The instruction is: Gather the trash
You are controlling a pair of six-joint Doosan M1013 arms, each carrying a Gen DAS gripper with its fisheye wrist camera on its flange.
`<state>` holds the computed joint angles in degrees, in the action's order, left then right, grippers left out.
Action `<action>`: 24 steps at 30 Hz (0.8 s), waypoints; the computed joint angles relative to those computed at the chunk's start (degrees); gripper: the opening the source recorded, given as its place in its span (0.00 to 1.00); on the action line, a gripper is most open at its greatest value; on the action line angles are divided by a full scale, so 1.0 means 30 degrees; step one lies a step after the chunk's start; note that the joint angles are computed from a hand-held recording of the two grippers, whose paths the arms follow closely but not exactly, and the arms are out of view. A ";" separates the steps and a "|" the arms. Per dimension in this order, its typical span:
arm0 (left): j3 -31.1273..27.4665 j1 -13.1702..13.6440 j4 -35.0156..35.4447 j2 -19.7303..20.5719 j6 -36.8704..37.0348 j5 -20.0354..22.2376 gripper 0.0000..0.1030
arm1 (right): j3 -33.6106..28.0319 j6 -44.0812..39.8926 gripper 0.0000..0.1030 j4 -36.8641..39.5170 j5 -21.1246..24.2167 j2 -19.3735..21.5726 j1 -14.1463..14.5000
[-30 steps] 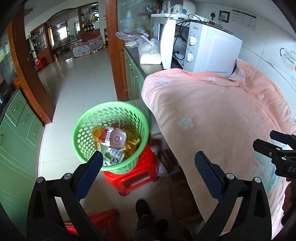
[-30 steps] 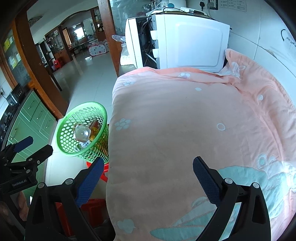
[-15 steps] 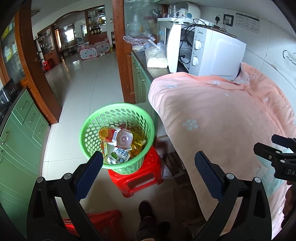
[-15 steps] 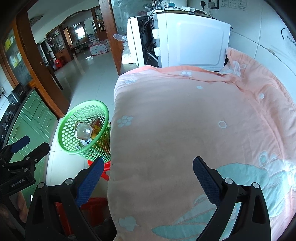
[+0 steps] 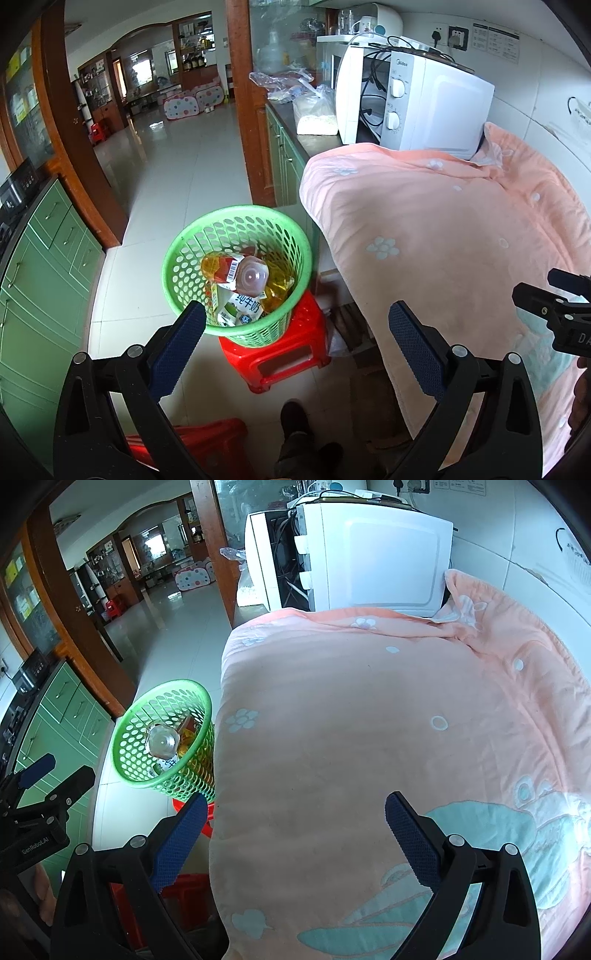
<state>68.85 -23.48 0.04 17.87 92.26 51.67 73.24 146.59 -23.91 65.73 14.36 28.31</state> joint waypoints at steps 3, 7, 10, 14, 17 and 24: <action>0.0059 -0.0054 0.0098 -0.0023 -0.0115 -0.0060 0.95 | 0.0051 0.0021 0.91 0.0037 -0.0055 -0.0029 0.0003; 0.0242 -0.0120 0.0550 -0.0156 -0.0648 -0.0494 0.95 | 0.0187 0.0208 0.91 -0.0012 -0.0224 -0.0146 0.0013; 0.0427 -0.0186 0.1119 -0.0295 -0.1097 -0.1025 0.95 | 0.0313 0.0353 0.91 -0.0125 -0.0380 -0.0251 0.0011; 0.0508 -0.0225 0.1521 -0.0377 -0.1539 -0.1353 0.95 | 0.0441 0.0537 0.91 -0.0233 -0.0483 -0.0355 0.0005; 0.0511 -0.0246 0.1771 -0.0384 -0.1707 -0.1459 0.95 | 0.0462 0.0643 0.91 -0.0349 -0.0527 -0.0386 0.0045; 0.0752 -0.0385 0.2568 -0.0586 -0.2280 -0.2196 0.95 | 0.0466 0.0635 0.91 -0.0632 -0.0825 -0.0458 0.0156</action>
<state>71.11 -24.63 7.75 16.11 85.42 45.08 74.64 148.49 -25.80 63.26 12.99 28.78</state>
